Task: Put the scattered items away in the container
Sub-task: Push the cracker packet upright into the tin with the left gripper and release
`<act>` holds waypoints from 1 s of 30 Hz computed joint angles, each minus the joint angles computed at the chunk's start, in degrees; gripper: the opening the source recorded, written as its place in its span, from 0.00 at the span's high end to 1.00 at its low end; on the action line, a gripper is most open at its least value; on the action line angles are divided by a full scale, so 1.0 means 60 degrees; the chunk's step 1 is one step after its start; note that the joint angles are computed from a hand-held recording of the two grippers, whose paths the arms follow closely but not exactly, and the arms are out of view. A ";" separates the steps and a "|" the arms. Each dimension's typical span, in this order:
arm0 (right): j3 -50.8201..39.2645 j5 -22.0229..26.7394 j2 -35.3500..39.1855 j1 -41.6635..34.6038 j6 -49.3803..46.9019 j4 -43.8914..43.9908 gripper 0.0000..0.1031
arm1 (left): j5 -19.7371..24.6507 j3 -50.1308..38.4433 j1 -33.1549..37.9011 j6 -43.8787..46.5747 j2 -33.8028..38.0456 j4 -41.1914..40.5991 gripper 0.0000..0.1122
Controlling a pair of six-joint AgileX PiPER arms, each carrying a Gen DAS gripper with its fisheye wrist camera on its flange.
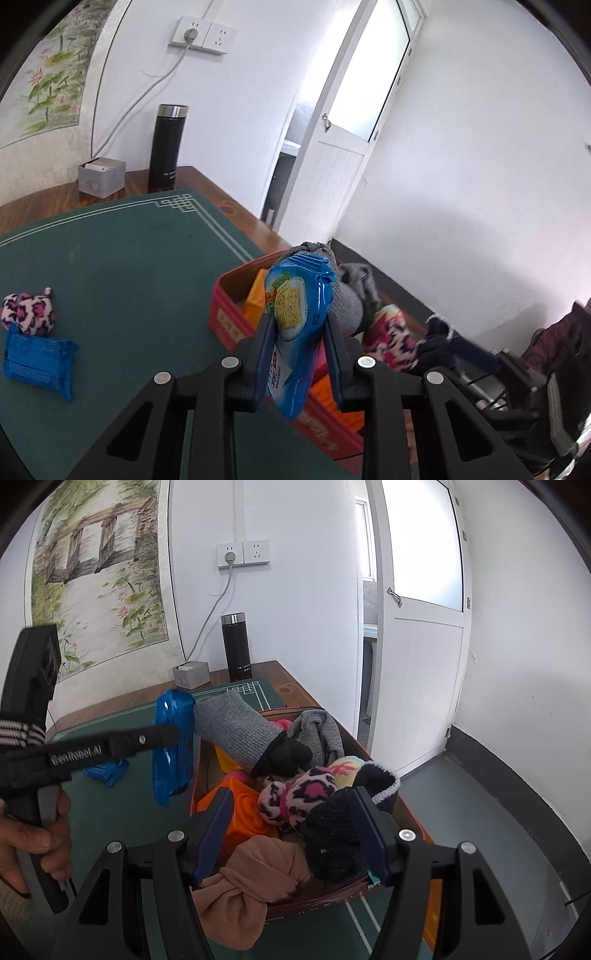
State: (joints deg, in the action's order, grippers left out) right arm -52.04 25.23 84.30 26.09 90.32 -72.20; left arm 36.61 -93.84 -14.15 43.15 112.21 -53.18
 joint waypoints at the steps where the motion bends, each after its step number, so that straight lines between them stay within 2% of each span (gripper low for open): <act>1: 0.0002 0.0004 0.0004 0.0002 0.0020 -0.0019 0.33 | 0.0086 -0.0165 -0.0030 -0.0131 0.0050 -0.0013 0.75; 7: 0.0131 -0.0126 -0.0059 -0.0142 0.0195 -0.0126 0.33 | -0.0276 -0.1035 -0.0426 -0.1491 0.0475 0.0818 0.75; 11: 0.0196 -0.0288 -0.0058 -0.0270 0.0340 -0.0263 0.33 | 0.0088 -0.1631 -0.0411 -0.1559 0.1166 0.0289 0.76; 16: 0.0241 -0.0405 -0.0076 -0.0372 0.0412 -0.0344 0.33 | -0.0903 -0.1318 -0.0896 -0.1809 0.1082 0.1185 0.76; 19: 0.0290 -0.0485 -0.0113 -0.0470 0.0442 -0.0319 0.33 | -0.1090 -0.0883 -0.0966 -0.1599 0.0854 0.1238 0.76; 23: 0.0313 -0.0464 -0.0126 -0.0445 0.0480 -0.0314 0.33 | -0.0772 -0.0407 -0.0758 -0.0719 0.0725 0.0216 0.75; 25: 0.0267 -0.0398 -0.0109 -0.0374 0.0448 -0.0270 0.33 | -0.0481 -0.0691 -0.0656 -0.0613 0.0925 -0.0054 0.76; 28: 0.0210 -0.0306 -0.0103 -0.0268 0.0386 -0.0195 0.33 | 0.0615 -0.2272 -0.0582 -0.2146 0.1819 0.0846 0.75; 30: 0.0216 -0.0244 -0.0150 -0.0209 0.0367 -0.0180 0.33 | 0.0642 -0.2548 -0.0610 -0.2473 0.1999 0.1214 0.75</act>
State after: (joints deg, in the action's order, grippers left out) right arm -50.74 23.76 83.41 24.83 92.52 -73.28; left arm 40.46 -109.13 -17.81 28.31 124.20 -45.90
